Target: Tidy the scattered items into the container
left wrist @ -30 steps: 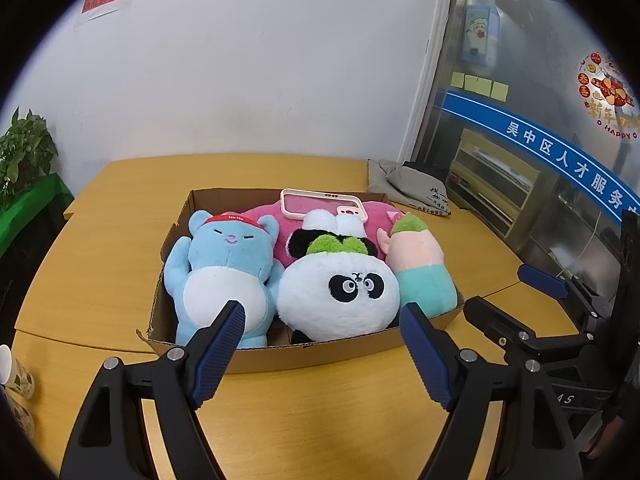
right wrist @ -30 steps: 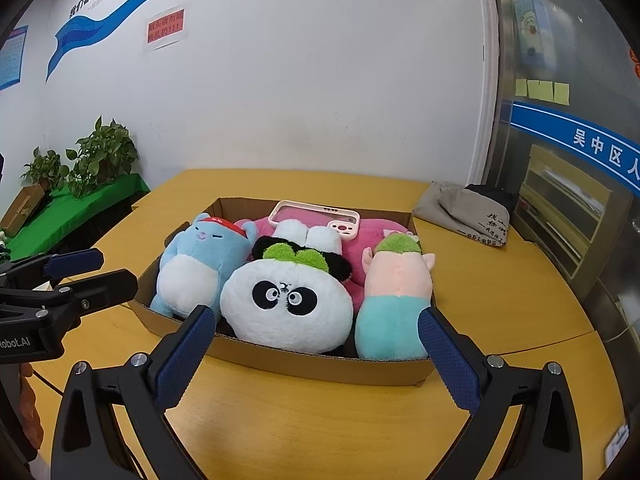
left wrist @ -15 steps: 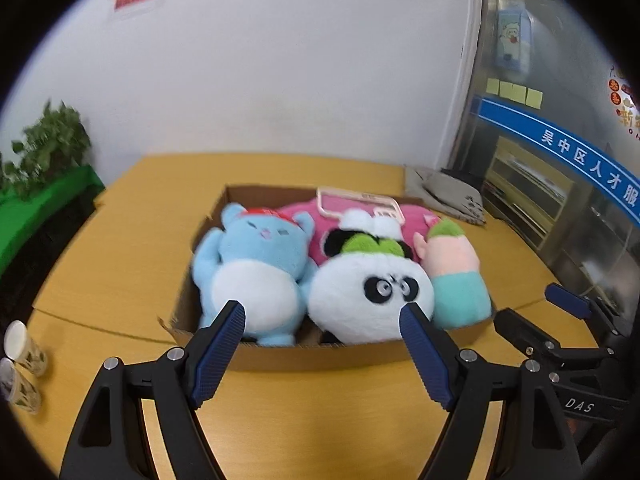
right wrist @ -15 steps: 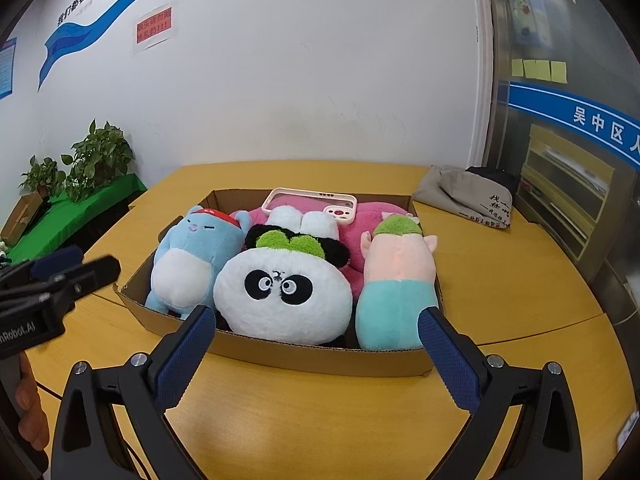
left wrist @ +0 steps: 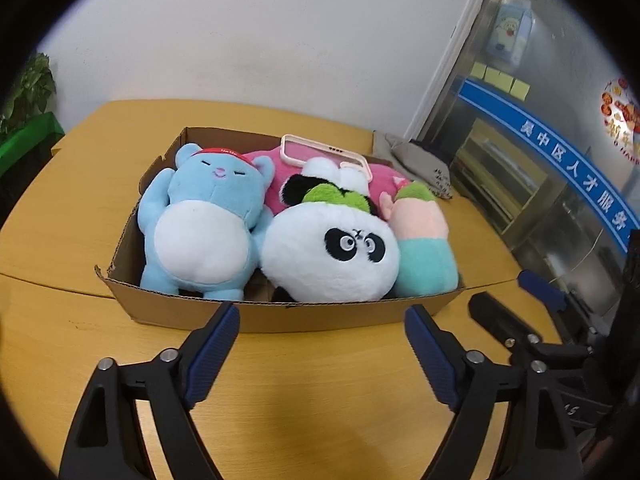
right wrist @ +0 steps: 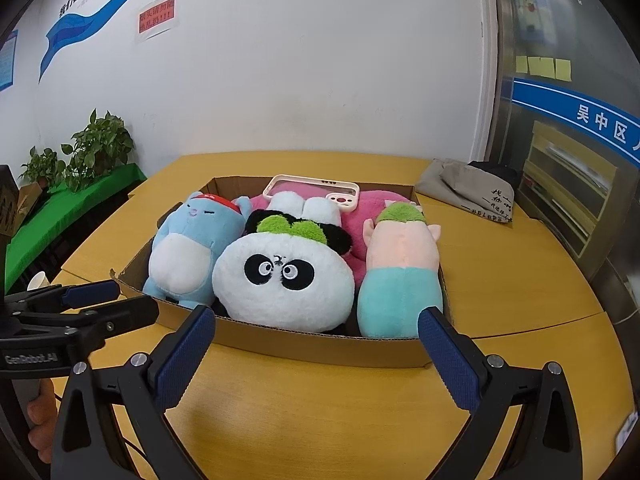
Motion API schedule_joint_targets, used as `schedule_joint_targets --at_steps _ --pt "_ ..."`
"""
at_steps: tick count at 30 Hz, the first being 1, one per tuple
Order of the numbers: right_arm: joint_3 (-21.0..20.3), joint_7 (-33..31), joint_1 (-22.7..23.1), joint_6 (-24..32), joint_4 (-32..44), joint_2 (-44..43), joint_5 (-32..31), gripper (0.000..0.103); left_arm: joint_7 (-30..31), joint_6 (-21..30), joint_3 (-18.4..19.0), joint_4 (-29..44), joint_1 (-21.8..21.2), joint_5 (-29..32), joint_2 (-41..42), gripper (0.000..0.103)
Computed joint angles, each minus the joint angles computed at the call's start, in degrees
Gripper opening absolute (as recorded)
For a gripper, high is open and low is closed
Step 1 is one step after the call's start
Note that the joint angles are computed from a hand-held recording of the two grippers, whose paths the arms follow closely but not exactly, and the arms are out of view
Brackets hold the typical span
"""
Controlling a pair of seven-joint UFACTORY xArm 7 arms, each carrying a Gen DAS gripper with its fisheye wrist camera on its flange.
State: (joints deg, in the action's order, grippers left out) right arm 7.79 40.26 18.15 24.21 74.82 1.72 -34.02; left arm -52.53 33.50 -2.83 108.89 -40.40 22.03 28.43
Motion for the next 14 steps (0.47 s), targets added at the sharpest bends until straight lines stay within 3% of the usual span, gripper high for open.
schedule_joint_targets --at_steps 2,4,7,9,14 --pt "-0.02 -0.03 0.00 0.18 -0.08 0.02 0.03 0.103 -1.64 -0.70 0.87 -0.66 -0.68 1.10 -0.44 0.089" --pt "-0.03 -0.06 -0.01 0.36 -0.11 0.03 0.11 0.103 -3.87 2.00 2.11 0.33 -1.99 3.20 -0.32 0.089" --pt "-0.03 -0.36 -0.04 0.47 -0.23 0.14 0.84 0.103 -6.27 12.08 3.50 5.01 -4.70 7.46 1.40 0.089" --pt "-0.03 -0.47 -0.01 0.51 -0.19 0.26 1.17 0.103 -6.22 15.17 3.45 6.99 -5.36 9.46 2.42 0.089" --pt "-0.04 -0.54 0.24 0.64 -0.10 0.41 1.04 0.103 -5.37 15.13 1.97 6.90 -4.27 9.46 2.42 0.089"
